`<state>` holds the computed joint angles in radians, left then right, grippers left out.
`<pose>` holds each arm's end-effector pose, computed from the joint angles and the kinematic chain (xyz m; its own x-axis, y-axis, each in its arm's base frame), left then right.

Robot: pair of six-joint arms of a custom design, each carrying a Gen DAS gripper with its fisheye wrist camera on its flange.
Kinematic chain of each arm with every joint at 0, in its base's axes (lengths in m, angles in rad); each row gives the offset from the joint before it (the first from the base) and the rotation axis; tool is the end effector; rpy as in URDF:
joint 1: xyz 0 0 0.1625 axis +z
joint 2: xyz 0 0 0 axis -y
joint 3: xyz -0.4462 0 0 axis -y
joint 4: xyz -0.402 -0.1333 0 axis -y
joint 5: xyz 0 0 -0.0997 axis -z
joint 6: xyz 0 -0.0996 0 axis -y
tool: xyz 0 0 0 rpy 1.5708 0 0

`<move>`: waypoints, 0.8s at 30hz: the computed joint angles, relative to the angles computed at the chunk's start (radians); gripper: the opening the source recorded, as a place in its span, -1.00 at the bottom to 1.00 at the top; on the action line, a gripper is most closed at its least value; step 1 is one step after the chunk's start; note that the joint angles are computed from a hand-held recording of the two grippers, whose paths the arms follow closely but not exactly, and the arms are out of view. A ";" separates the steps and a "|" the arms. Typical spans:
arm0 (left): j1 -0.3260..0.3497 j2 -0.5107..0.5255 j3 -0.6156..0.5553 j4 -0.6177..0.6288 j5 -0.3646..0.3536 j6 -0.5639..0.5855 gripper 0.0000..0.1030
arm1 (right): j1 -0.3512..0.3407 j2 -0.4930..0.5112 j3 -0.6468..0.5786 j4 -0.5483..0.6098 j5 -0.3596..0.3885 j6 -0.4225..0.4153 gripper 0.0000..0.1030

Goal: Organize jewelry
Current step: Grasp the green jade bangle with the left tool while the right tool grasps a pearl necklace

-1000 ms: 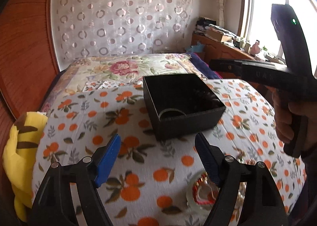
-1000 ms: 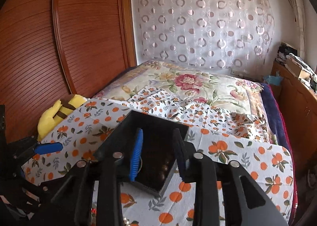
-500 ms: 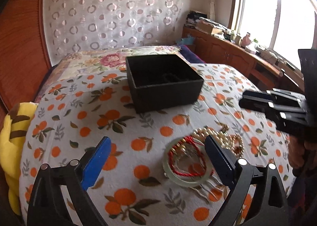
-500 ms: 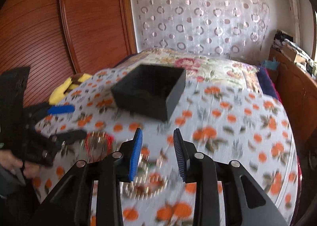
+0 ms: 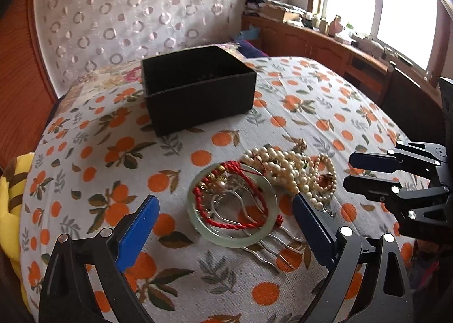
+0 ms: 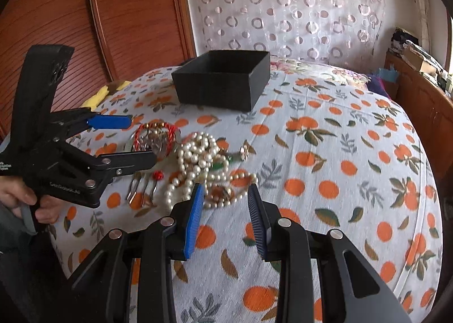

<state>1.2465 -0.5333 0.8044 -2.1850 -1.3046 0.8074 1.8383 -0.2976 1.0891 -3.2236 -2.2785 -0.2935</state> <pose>-0.1349 -0.9018 0.2247 -0.4350 0.7995 -0.4143 0.8885 0.4556 -0.0536 0.2859 -0.7838 0.0337 -0.7765 0.0813 0.6249 -0.4146 0.6809 -0.6037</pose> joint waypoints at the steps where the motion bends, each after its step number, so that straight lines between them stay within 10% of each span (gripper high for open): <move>1: -0.001 0.002 -0.001 0.002 0.005 0.002 0.77 | -0.001 0.000 0.003 -0.002 -0.001 0.002 -0.32; 19: -0.015 0.042 -0.014 -0.018 0.083 0.048 0.76 | 0.004 0.016 -0.007 -0.013 -0.014 -0.007 -0.32; 24: -0.013 0.035 -0.009 -0.008 0.064 0.054 0.33 | 0.002 0.016 -0.007 -0.015 -0.012 -0.009 -0.32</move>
<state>1.2337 -0.4984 0.7957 -2.1928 -1.2410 0.8609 1.8402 -0.2812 1.0824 -3.2388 -2.2901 -0.3029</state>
